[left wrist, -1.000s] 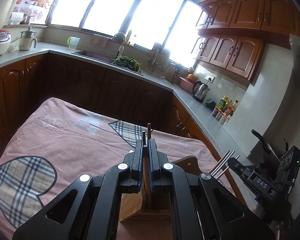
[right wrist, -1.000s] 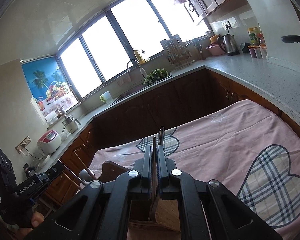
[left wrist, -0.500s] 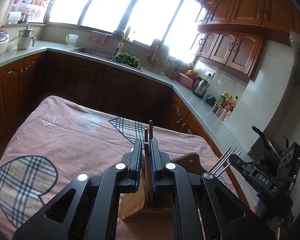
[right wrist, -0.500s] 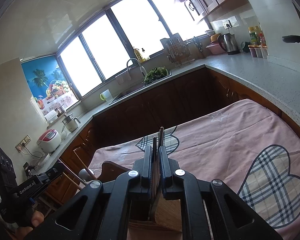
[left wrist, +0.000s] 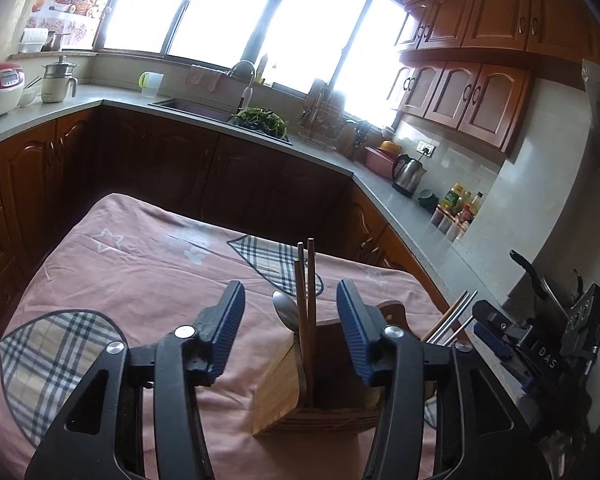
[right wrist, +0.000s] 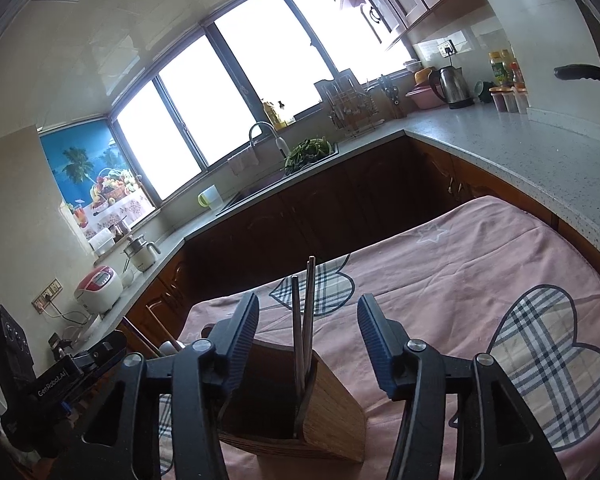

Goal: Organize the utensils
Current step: 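Withdraw both grippers from the holder and pull them back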

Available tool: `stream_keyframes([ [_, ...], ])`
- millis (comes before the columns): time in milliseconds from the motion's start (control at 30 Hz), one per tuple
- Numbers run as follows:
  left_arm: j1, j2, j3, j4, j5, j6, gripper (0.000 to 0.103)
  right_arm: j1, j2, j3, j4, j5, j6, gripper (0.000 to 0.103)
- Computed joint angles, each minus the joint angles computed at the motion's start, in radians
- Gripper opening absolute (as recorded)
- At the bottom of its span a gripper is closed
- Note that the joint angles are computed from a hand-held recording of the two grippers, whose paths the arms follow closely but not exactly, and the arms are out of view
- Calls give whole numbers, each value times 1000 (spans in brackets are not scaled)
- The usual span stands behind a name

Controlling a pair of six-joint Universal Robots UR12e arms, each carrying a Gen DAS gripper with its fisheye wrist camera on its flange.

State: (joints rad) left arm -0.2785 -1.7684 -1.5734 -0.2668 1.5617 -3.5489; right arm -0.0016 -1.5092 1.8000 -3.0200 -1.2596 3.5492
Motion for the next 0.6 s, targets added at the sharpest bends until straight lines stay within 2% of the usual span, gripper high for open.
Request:
stream_keyframes([
  [33,-4,3,-2,-6,21,-5,77,-1,-1,1,0,-1,-1,77],
  [67,-7,7,-8,-1,42,-11,91,-1,-3,4,-3,-1,-3,90],
  [100,-9,11,-15,6,57,-17,99,-1,-5,8,-11,-2,-3,96],
  [133,-10,16,-21,6,65,-22,102,-1,-8,14,-22,-7,-4,97],
  [233,-9,33,-39,-11,66,-32,103,2,-20,30,-29,-22,-25,102],
  [600,-19,104,-122,-43,73,-27,103,3,-86,106,-51,2,-72,103],
])
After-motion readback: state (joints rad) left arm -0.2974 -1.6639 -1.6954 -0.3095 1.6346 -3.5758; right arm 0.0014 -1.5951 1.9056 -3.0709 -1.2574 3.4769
